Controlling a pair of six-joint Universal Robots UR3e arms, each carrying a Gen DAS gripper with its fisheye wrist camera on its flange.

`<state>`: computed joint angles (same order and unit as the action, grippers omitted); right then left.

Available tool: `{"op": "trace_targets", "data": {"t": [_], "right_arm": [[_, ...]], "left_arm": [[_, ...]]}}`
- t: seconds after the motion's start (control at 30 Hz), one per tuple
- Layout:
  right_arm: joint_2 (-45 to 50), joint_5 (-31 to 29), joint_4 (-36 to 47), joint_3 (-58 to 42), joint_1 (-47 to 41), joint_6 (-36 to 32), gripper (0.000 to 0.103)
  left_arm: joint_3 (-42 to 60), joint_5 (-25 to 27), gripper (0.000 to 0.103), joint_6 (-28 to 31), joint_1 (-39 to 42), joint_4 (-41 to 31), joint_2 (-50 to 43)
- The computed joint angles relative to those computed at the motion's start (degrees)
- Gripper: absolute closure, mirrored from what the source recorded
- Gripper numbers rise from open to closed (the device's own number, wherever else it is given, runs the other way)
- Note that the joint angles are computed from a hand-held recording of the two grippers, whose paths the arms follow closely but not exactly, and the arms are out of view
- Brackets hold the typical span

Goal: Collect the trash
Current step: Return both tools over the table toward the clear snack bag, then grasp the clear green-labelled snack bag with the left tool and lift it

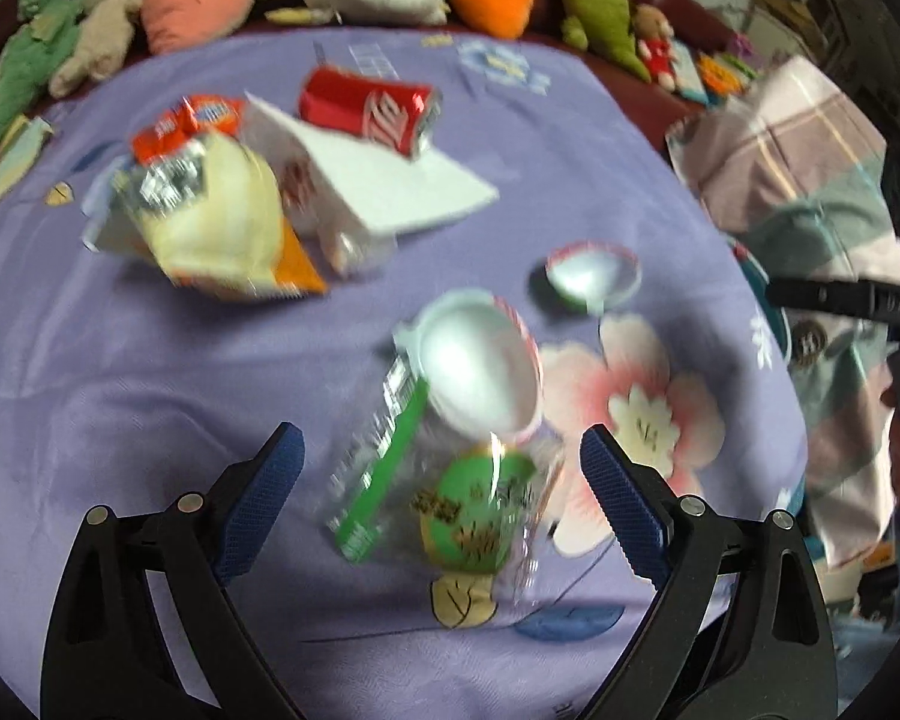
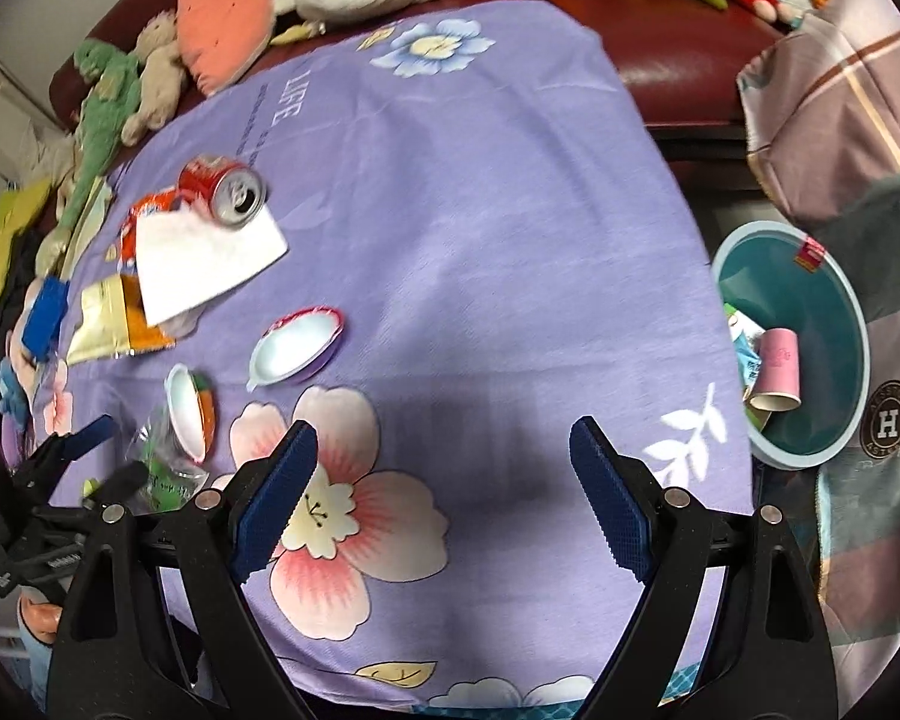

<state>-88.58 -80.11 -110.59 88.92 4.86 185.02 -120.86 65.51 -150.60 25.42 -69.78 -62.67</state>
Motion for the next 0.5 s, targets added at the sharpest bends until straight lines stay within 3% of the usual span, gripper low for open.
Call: {"op": "trace_targets", "data": {"t": [0.3, 0.43, 0.47, 0.5], "right_arm": [[2.37, -0.85, 0.07, -0.70, 3.09, 2.05, 0.021], [3.36, -1.22, 0.22, -1.04, 3.91, 2.73, 0.021], [3.59, -1.30, 0.35, -1.25, 4.06, 2.90, 0.021], [3.94, -1.39, 0.39, -1.52, 4.27, 3.11, 0.021]], "left_arm": [[-6.91, 4.33, 0.009, -0.30, -6.14, 10.31, -2.92], [-9.96, 2.40, 0.011, 1.10, -4.94, 12.78, -0.87], [-10.64, 1.68, 0.022, 1.57, -4.05, 12.63, 0.18], [-11.07, 1.90, 0.039, 1.42, -3.88, 13.29, 0.87]]}}
